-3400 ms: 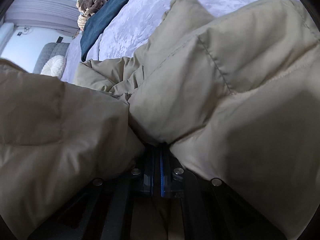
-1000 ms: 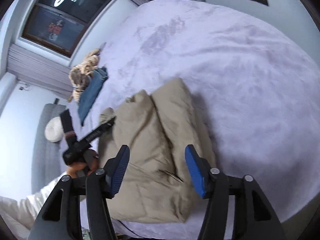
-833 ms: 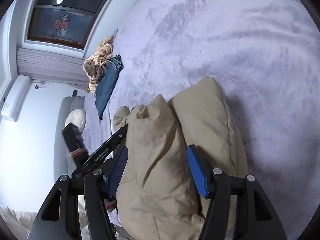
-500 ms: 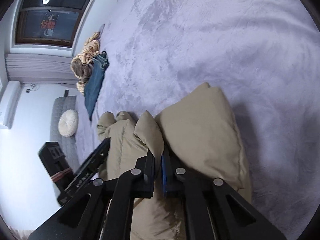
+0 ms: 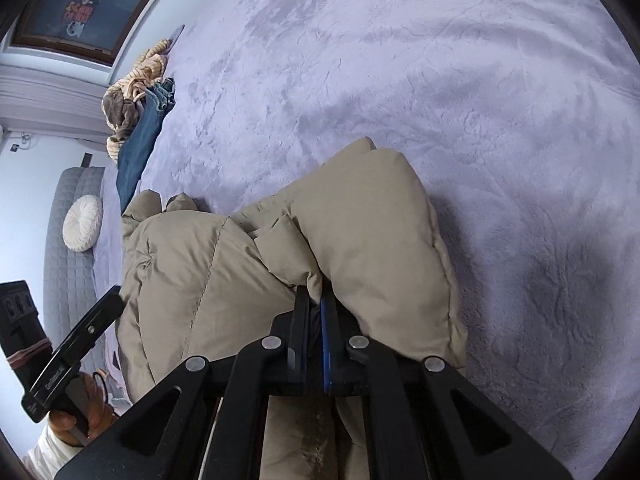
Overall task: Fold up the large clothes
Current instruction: 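Grasp the edge of the folded beige jacket with both tools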
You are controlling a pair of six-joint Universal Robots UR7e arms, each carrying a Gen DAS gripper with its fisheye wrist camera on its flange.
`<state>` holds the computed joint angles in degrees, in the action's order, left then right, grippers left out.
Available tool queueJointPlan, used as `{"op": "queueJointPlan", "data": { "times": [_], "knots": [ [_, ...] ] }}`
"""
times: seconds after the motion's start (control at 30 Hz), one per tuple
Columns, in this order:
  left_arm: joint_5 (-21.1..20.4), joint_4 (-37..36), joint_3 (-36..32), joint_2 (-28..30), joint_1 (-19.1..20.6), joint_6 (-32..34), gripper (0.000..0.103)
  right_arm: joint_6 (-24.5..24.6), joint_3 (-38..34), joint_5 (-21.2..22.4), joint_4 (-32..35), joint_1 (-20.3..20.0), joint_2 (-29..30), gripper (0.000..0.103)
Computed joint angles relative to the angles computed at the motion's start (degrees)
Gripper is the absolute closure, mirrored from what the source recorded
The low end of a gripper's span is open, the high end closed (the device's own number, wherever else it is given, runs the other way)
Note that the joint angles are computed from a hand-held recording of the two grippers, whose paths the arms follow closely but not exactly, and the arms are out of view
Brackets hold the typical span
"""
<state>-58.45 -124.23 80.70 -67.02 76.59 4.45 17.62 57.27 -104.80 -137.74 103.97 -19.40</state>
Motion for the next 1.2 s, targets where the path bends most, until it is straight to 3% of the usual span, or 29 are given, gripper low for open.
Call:
{"op": "queueJointPlan", "data": {
  "times": [0.13, 0.17, 0.2, 0.53, 0.83, 1.03, 1.1, 1.2],
  "knots": [
    [0.4, 1.8, 4.8, -3.7, 0.0, -3.5, 0.034, -0.2, 0.0, -1.4, 1.8, 1.2, -1.0, 0.098],
    [1.5, 1.2, 6.3, -4.3, -0.2, -4.1, 0.022, -0.7, 0.3, -1.6, 2.1, 1.7, -1.4, 0.098],
    [1.8, 0.9, 7.3, -4.8, -0.2, -5.0, 0.019, -1.4, 0.7, -1.7, 2.3, 2.2, -2.1, 0.098],
    [1.6, 2.7, 8.7, -6.4, 0.2, -11.0, 0.019, -5.9, 13.6, -3.9, -1.8, 8.1, -10.7, 0.098],
    [0.8, 6.4, 8.3, -8.3, 0.6, -11.1, 0.019, 2.8, 18.2, -9.1, 2.7, 9.4, -10.6, 0.097],
    [2.0, 7.5, 8.5, -9.9, 0.5, -9.7, 0.018, 7.0, 19.3, -11.5, 1.2, 9.9, -10.6, 0.095],
    [1.7, 7.3, 8.6, -10.6, 0.6, -8.8, 0.000, 8.1, 19.2, -12.3, 1.2, 10.3, -10.5, 0.095],
    [1.3, 6.1, 9.1, -11.5, 0.8, -7.2, 0.000, 9.4, 18.5, -13.7, 1.4, 11.2, -9.8, 0.095]
  ]
}}
